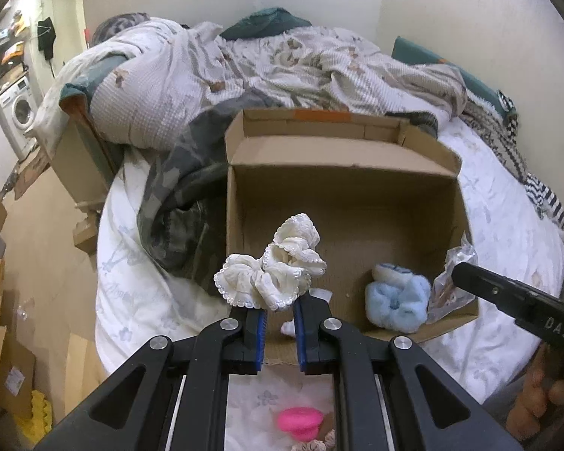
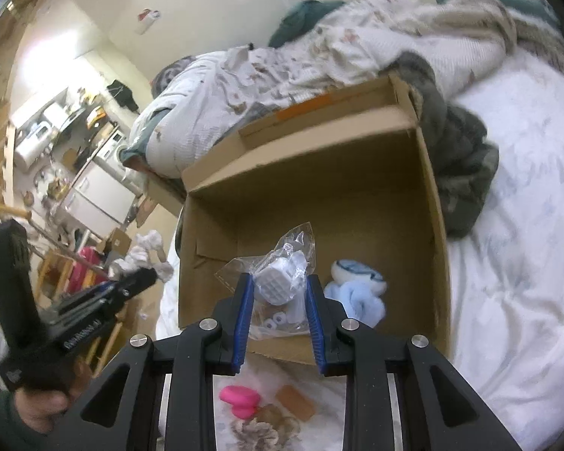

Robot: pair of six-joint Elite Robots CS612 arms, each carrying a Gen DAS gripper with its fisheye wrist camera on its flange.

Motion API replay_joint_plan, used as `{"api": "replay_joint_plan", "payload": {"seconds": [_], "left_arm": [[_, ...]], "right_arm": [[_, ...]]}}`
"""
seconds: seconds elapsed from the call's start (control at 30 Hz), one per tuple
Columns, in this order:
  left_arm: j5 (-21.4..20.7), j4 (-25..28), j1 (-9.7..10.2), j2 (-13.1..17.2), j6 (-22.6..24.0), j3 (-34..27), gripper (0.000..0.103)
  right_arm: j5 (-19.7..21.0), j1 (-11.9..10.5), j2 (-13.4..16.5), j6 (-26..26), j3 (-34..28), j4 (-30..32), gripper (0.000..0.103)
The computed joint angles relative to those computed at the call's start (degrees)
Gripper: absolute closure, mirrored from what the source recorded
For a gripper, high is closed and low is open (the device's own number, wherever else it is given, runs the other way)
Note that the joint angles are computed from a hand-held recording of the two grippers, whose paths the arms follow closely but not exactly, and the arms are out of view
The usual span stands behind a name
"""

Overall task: Organize soft objects
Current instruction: 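Lower scrunchie and bag into the box and open both tools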

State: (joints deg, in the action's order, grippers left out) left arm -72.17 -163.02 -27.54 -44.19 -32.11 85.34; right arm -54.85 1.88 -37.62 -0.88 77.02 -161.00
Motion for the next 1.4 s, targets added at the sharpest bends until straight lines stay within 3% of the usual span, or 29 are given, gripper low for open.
{"api": "replay_joint_plan", "payload": {"seconds": [0.2,0.4,0.77,1.2,1.4], "left_arm": [[-2.63,1.24,0.48,1.82,-2.83,-0.99,0.091],[-2.28,2.17,0.20,2.81,-0.78,-1.90,0.091],[-3.79,6.85,0.58,4.69,-2.24,-4.65,0.091],[-5.65,7.58,0.73,5.19,-2.12,-5.38,0.091],[-5.24,9.03,0.76,5.05,-2.73,-5.55,0.085]], "right_arm": [[-2.47,0.66,0.86,-1.09,-1.43,4.39,0.074],[-3.89,1.01,1.73,-1.24,-2.98,8.23,0.074],[-4.25,1.44,3.28,-2.06,-5.87,12.40,0.074],[-4.02,1.45,3.95,-2.03,-6.95,13.24,0.073],[-3.55,1.26,3.93,-1.22,-6.56,11.93,0.073]]}}
